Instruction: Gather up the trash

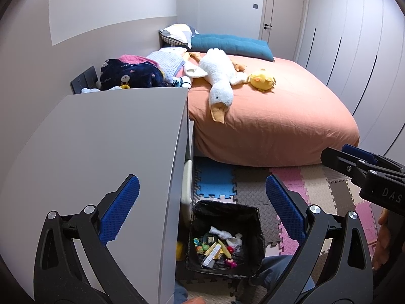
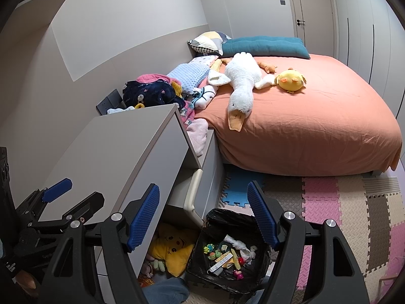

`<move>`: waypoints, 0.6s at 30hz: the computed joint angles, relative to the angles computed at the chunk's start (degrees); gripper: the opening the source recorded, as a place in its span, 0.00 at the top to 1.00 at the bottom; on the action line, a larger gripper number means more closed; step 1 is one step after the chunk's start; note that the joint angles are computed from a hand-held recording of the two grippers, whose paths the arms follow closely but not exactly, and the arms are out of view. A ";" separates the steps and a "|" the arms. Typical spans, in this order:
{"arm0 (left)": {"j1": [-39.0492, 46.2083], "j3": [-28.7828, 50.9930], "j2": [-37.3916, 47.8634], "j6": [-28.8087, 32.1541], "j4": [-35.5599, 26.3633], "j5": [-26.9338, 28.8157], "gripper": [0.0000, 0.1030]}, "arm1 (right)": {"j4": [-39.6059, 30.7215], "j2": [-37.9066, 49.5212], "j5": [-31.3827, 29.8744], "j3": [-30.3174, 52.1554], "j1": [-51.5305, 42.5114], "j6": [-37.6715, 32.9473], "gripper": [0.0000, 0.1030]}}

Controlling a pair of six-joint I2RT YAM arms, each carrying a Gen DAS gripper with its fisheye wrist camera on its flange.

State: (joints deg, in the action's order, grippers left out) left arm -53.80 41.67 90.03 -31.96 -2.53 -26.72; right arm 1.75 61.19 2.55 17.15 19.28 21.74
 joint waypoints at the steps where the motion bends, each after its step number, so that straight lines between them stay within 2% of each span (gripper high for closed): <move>1: -0.04 0.02 0.02 -0.03 -0.01 -0.02 0.06 | -0.04 0.00 0.03 0.02 0.03 -0.04 0.30; 18: -0.50 0.72 0.45 -0.17 -0.50 -0.22 0.06 | -0.04 0.17 0.12 0.20 0.17 0.07 0.29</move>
